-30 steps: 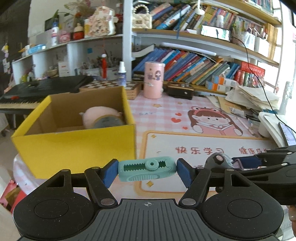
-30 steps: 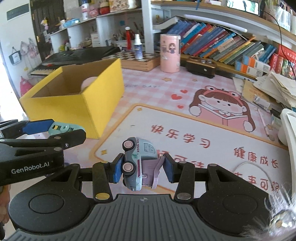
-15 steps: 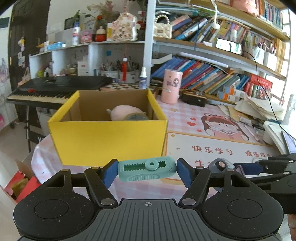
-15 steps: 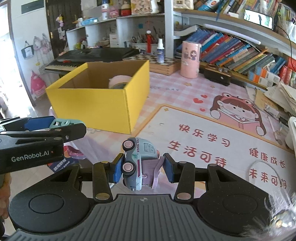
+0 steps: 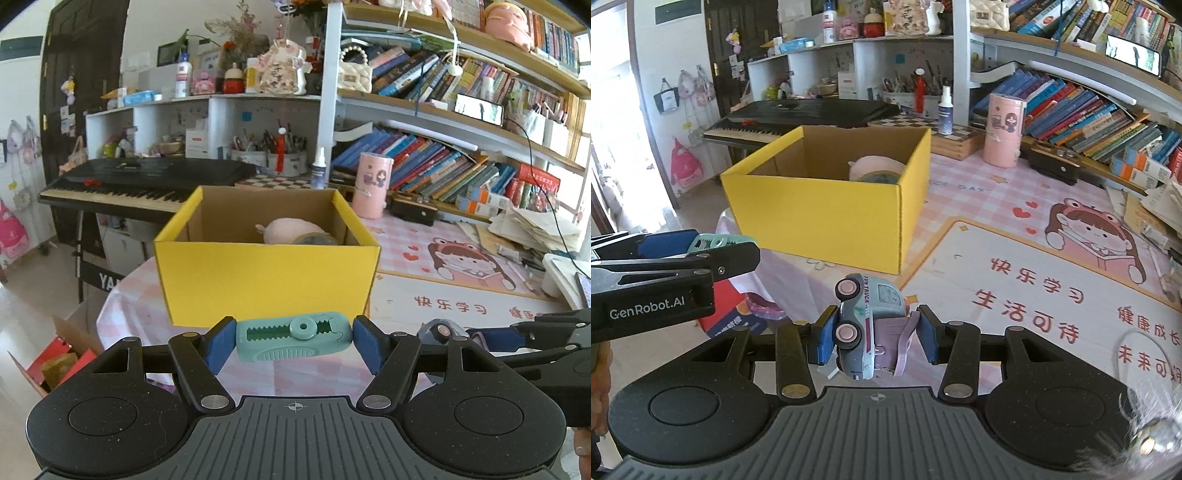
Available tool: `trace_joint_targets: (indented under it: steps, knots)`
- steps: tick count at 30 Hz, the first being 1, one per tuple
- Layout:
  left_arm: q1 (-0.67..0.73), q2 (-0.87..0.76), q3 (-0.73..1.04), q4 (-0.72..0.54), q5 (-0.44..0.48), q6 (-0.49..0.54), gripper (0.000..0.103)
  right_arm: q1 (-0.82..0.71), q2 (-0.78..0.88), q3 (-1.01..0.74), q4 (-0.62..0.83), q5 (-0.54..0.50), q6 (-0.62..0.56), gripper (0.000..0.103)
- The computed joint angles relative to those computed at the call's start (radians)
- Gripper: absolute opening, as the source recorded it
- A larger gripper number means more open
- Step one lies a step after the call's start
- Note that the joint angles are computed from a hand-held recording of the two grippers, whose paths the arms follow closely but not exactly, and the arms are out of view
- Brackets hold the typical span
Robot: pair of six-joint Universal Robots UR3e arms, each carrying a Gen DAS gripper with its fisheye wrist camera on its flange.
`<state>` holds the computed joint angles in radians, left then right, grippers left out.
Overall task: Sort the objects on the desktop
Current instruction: 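Carry the green piece in left tool while right tool carries the car to the yellow box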
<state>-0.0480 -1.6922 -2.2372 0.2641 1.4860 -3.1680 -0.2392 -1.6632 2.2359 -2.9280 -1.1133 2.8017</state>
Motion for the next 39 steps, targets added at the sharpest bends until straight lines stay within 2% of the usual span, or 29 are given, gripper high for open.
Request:
trace_joint_targets:
  steps: [14, 22, 31, 39]
  knots:
    - [0.091, 0.047, -0.038, 0.013, -0.020, 0.032, 0.069, 0.104, 0.063, -0.066, -0.030, -0.036, 0.057, 0.042]
    - [0.108, 0.004, 0.031, 0.015, -0.009, 0.016, 0.069, 0.119, 0.120, -0.135, -0.028, -0.044, 0.069, 0.042]
    - [0.080, -0.142, 0.253, -0.004, 0.065, -0.023, 0.069, 0.147, 0.305, -0.369, -0.074, -0.009, 0.061, 0.042]
    - [0.052, -0.294, 0.499, -0.088, 0.122, -0.031, 0.069, 0.161, 0.519, -0.684, -0.003, 0.027, 0.046, 0.042]
